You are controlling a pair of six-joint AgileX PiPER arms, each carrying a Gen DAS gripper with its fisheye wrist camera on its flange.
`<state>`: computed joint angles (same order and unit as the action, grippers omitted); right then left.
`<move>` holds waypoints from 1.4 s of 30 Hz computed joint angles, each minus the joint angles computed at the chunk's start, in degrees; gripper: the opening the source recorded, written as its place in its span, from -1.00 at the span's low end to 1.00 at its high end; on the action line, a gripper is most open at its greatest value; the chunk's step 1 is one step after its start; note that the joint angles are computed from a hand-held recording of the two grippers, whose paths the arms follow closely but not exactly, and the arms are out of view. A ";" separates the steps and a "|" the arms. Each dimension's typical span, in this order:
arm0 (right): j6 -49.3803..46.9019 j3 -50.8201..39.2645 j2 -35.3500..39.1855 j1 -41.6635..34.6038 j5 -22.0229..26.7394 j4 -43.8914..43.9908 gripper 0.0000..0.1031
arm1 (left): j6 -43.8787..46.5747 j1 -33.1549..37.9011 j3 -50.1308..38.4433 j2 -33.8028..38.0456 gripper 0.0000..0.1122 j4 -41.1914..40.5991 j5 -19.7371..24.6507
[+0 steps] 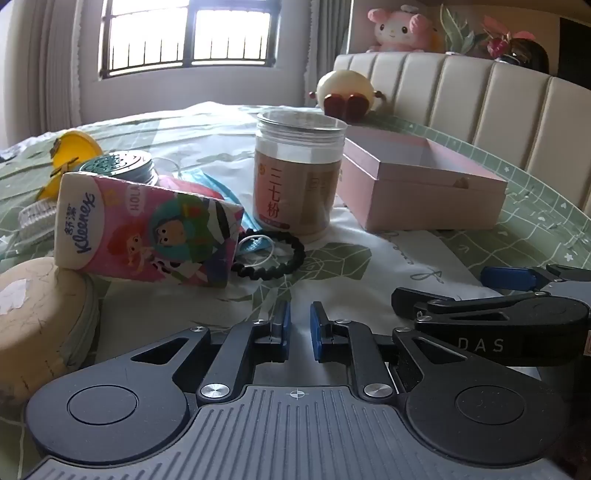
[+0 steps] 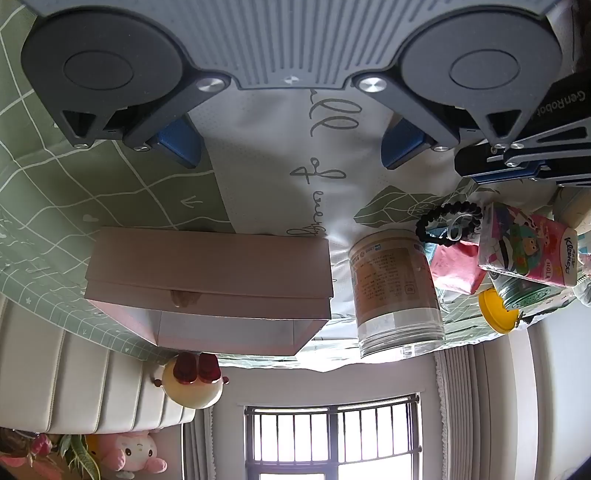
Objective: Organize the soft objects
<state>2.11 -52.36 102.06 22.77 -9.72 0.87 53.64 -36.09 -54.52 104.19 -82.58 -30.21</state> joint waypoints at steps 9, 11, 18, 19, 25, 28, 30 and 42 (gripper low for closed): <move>1.73 0.20 -0.27 -0.34 0.10 -1.87 1.00 | -0.07 0.01 0.01 -0.02 -0.71 0.05 0.02; 1.10 0.13 -0.24 -0.24 0.22 -1.21 1.00 | 0.47 -0.03 -0.16 0.05 -0.71 -0.41 0.00; 1.41 0.13 -0.21 -0.30 0.18 -1.56 1.00 | -0.59 -0.08 0.26 -0.04 -0.71 0.34 0.01; 1.33 0.12 -0.21 -0.31 0.18 -1.50 1.00 | -0.74 0.23 0.07 0.27 -0.71 0.71 0.20; 1.79 0.19 -0.15 -0.29 0.02 -1.88 1.00 | 3.40 -0.61 -1.35 0.96 -0.71 -2.45 -1.25; 1.80 0.16 -0.16 -0.30 0.10 -1.90 1.00 | 3.32 -0.81 -1.66 1.09 -0.71 -2.69 -1.17; 1.97 0.13 -0.16 -0.31 0.13 -2.05 1.00 | 3.02 -0.71 -1.44 1.01 -0.71 -2.32 -1.14; 1.06 -0.16 0.19 0.03 0.08 -0.86 1.00 | 3.30 -0.83 -1.53 1.34 -0.71 -2.39 -1.47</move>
